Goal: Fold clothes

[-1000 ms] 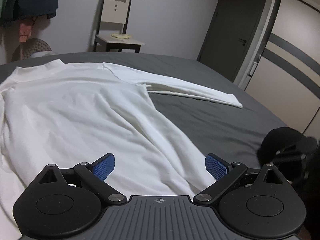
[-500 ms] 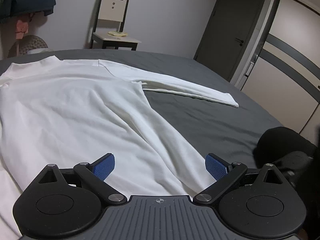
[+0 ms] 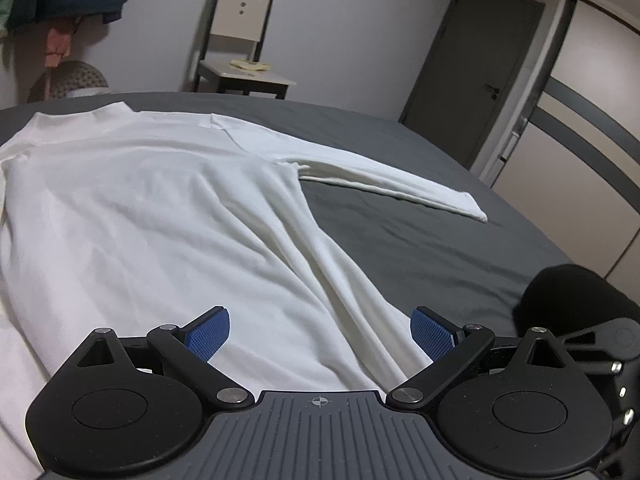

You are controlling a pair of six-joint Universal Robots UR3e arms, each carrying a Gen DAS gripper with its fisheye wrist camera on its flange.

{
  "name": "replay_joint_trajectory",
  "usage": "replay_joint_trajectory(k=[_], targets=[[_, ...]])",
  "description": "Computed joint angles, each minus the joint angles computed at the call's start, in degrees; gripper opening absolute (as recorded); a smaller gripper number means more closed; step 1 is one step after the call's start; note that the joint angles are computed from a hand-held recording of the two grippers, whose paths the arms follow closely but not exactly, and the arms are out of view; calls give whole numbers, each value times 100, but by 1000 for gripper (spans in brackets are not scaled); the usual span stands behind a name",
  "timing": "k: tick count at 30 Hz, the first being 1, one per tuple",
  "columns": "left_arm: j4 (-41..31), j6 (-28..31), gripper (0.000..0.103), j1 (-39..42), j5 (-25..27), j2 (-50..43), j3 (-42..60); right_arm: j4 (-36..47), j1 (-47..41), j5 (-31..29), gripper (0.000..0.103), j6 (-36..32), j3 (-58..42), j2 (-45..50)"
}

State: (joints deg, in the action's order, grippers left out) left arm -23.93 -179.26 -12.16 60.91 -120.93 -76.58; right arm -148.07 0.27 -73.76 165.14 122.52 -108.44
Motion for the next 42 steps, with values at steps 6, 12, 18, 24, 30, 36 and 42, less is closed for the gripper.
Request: replay_joint_trajectory(k=[6,12,18,24,30,36,42], targets=[[113,-161,98,19,-24,-66,41,972,-738,345,33,1018,-360,145],[11,-114,98,-34,-102,-174,160,81,320,-117,29,531,-522,1016],[-170,147,98,-289,389,-377,420,-344,1133,-1018,31,120,-600,1308],[-433,699,98,-618,1051,-704,904,453,808,-830,31,-40,-566,624],[-602,1175,98,-880,1607,-933,1211,1052,601,-591,25,-176,-818,611],[-492,1291,98,-901,1677,-862,1059,1466,691,-882,27,-637,-789,122],[-469,1255,98,-904,1683,-830,1002,752,1090,-1518,27,-1200,-479,263]])
